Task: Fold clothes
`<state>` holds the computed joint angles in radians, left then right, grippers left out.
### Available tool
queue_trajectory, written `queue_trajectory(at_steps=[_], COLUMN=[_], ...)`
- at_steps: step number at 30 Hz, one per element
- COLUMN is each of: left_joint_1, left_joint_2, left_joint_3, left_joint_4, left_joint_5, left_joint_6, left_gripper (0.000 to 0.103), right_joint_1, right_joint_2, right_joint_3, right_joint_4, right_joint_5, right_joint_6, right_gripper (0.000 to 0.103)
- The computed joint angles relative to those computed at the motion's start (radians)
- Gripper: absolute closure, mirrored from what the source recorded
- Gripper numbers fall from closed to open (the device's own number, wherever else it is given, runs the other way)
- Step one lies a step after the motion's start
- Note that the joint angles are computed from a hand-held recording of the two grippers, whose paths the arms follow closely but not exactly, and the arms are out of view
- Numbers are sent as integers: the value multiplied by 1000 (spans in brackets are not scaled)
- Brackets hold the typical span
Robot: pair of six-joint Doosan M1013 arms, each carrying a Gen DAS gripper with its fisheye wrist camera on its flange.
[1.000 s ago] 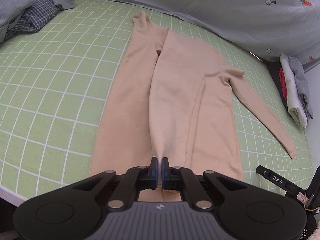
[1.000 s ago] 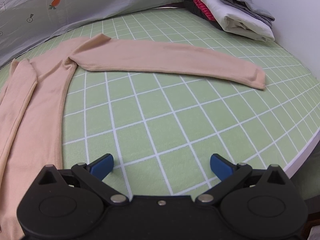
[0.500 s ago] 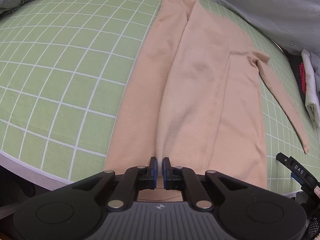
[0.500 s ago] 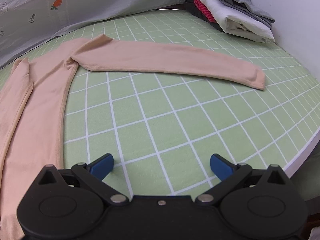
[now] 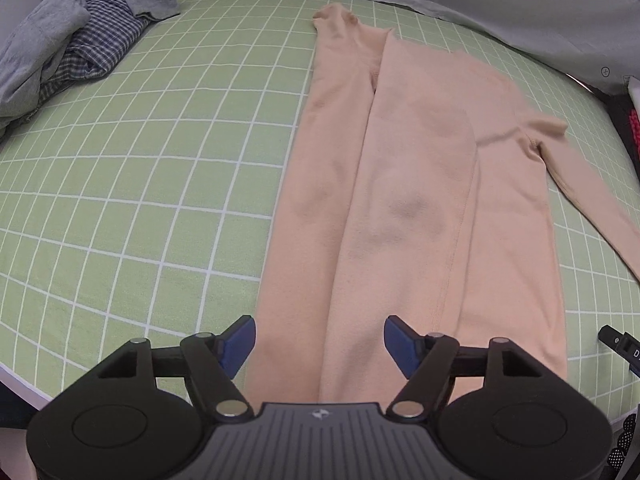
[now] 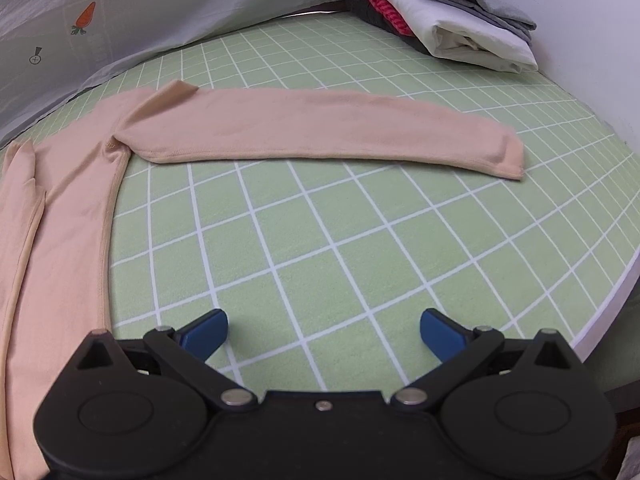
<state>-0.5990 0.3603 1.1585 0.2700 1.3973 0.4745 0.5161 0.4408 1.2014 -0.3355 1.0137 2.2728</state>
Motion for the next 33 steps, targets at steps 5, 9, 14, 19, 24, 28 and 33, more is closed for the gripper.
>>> queue_trajectory(at_steps=[5,9,14,19,24,28,33], left_joint_1=[21,44,83,106,113,103,113], left_joint_2=[48,87,145,209,244,248,239], left_joint_3=[-65,-118,-194,-284,-317,-316,-294], left_joint_4=[1,5,12,38,20,43,10], left_joint_5=[8,17,36,83,112,114,102], left_joint_6=[53,79,118,158,127,110,42], left_gripper=[30,20,20,19,16,10,0], right_joint_1=[-14,-29,-46,-69,-88,-96,-97], right_joint_2=[21,57,134,199,228,218,209], right_joint_3=[-27,-77,-186,-282,-318,-295,-279], right_joint_4=[-25,-62,-156,-216,-244,-240,-239], right_joint_5=[3,31,131,189,189,146,108], right_joint_6=[49,123,293,413,385,345,326], right_gripper=[0,0,0,0,0,0,5])
